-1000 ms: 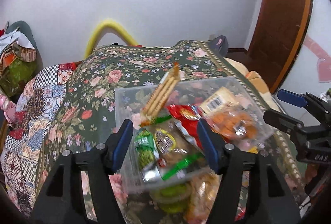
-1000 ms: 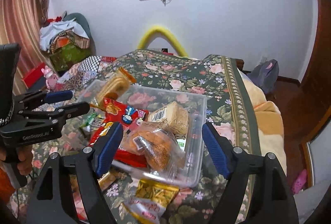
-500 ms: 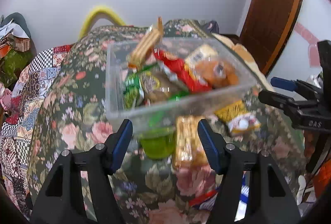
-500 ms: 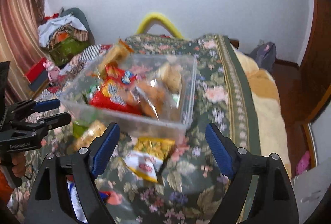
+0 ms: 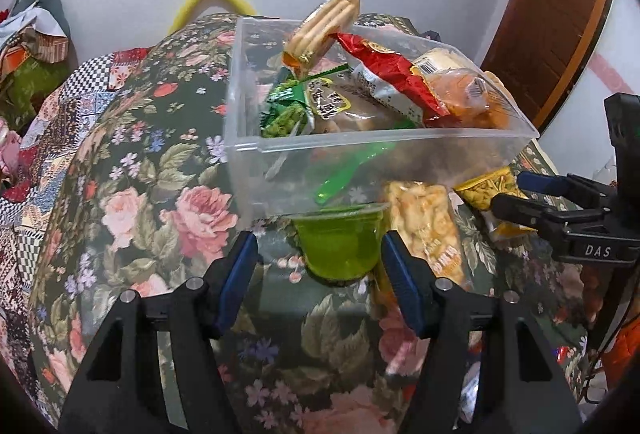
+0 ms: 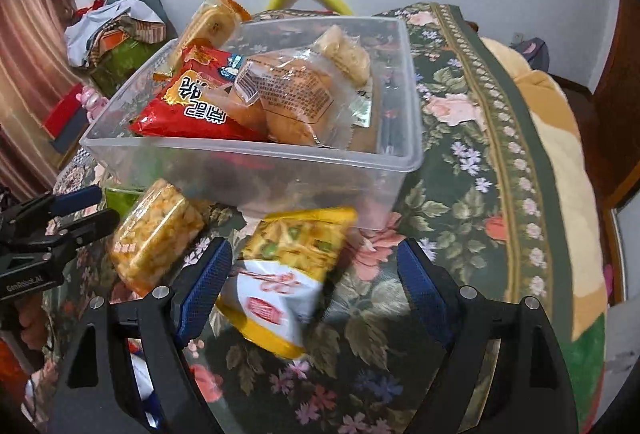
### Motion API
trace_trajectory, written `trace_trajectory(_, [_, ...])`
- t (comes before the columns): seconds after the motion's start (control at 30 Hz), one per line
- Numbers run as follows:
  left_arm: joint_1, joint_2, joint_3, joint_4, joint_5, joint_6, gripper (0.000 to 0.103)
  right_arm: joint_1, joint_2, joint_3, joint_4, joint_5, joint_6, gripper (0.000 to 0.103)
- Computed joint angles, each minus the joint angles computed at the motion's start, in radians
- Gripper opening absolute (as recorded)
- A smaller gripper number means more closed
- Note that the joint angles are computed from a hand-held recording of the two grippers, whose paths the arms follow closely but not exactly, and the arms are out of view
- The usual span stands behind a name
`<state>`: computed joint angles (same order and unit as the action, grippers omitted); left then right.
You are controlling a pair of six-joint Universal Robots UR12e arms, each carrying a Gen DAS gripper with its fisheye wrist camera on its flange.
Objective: Organize snacks
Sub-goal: 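Grasp the green jelly cup with left tool while right tool grasps the yellow chip bag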
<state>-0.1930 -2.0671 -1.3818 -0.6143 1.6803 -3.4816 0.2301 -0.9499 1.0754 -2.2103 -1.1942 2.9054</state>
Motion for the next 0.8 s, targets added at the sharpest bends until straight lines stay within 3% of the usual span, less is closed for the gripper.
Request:
trace_trajectory(0.17, [0.005,-0.031,0.032,-0.018,-0.034,-0.014,0.053,0.002,0.001,0.0,0.019,0.014,0.009,0.081])
trace_trajectory(0.33, [0.007,-0.039,0.029,0.01,-0.052,-0.032,0.048,0.004,-0.003,0.012,0.022,0.016,-0.009,0.061])
trace_trajectory(0.4, [0.007,-0.035,0.02,0.026,-0.053,-0.028,0.048,0.006,-0.008,0.019,0.025,0.011,-0.026,0.044])
trace_trajectory(0.8, [-0.006,0.024,-0.039,0.073,-0.034,-0.036,0.048,-0.011,-0.057,0.087,-0.024,0.041,-0.022,0.035])
